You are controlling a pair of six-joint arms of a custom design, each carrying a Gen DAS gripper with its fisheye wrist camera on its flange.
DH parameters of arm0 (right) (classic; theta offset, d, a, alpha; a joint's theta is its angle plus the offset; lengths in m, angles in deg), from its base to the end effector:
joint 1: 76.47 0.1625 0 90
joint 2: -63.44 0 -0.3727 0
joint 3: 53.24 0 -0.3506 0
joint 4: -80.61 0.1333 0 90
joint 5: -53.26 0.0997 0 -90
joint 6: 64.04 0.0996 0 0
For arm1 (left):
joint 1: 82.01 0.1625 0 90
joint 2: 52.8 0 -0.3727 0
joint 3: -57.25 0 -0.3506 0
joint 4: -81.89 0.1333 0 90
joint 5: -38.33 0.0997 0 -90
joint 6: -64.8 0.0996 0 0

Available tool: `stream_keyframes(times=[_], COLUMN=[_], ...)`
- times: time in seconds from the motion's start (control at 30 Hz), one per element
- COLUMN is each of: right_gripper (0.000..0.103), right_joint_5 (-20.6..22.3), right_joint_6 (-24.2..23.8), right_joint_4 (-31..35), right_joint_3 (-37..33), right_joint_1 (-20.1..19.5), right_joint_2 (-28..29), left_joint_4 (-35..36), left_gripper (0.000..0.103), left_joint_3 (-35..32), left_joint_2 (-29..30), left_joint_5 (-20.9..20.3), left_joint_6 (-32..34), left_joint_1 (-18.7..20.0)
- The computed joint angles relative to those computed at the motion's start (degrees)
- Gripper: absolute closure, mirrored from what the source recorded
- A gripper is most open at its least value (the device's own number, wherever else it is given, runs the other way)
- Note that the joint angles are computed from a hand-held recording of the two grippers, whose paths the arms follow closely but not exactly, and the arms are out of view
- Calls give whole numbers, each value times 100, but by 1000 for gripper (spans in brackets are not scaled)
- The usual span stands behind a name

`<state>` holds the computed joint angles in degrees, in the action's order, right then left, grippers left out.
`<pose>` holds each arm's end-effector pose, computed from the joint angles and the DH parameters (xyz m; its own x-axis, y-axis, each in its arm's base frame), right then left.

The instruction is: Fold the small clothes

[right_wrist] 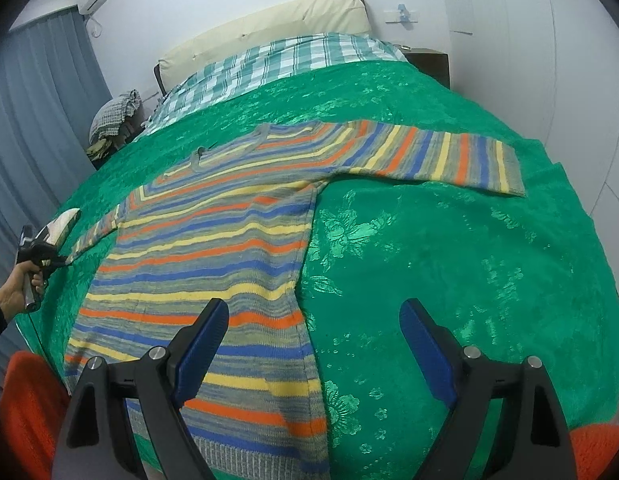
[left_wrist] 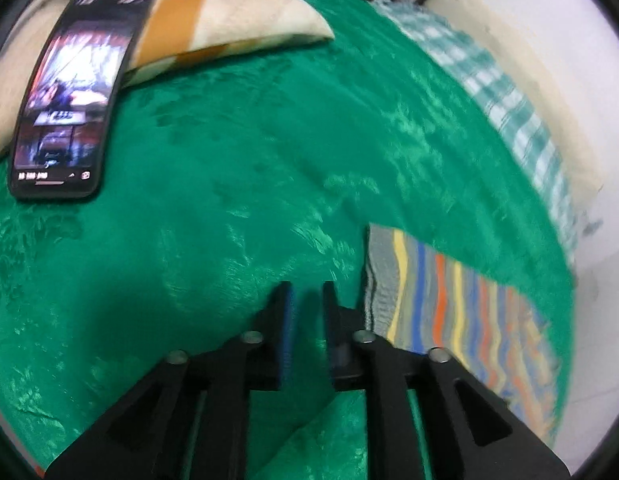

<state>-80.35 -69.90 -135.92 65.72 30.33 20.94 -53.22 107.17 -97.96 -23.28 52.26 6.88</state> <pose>0.1995 -0.4372 0.1036 -0.8227 0.2328 0.5187 -0.2709 0.6416 -0.7176 0.1662 -0.7483 0.3955 -0.8676 -0.4492 -0.2131 -0.1779 0.6807 -0.7107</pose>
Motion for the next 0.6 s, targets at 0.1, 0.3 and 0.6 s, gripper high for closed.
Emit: stream_keyframes(times=[0.1,0.3,0.6], right_gripper=[16,16,16], right_joint_5=[33,-103,-382], right_joint_6=[55,-42,-144], right_joint_4=[78,191,370], right_joint_3=[-7,-125,-289], right_joint_1=[-25,26,86], right_joint_2=[-9,100,252], left_joint_4=[-226,-266,-31], left_gripper=[45,32,28], left_joint_3=[261,277,-15], left_joint_2=[-220,26,555], left_joint_5=[-853,-529,1112], left_joint_6=[235,1427,1841], left_joint_1=[123,-287,-477])
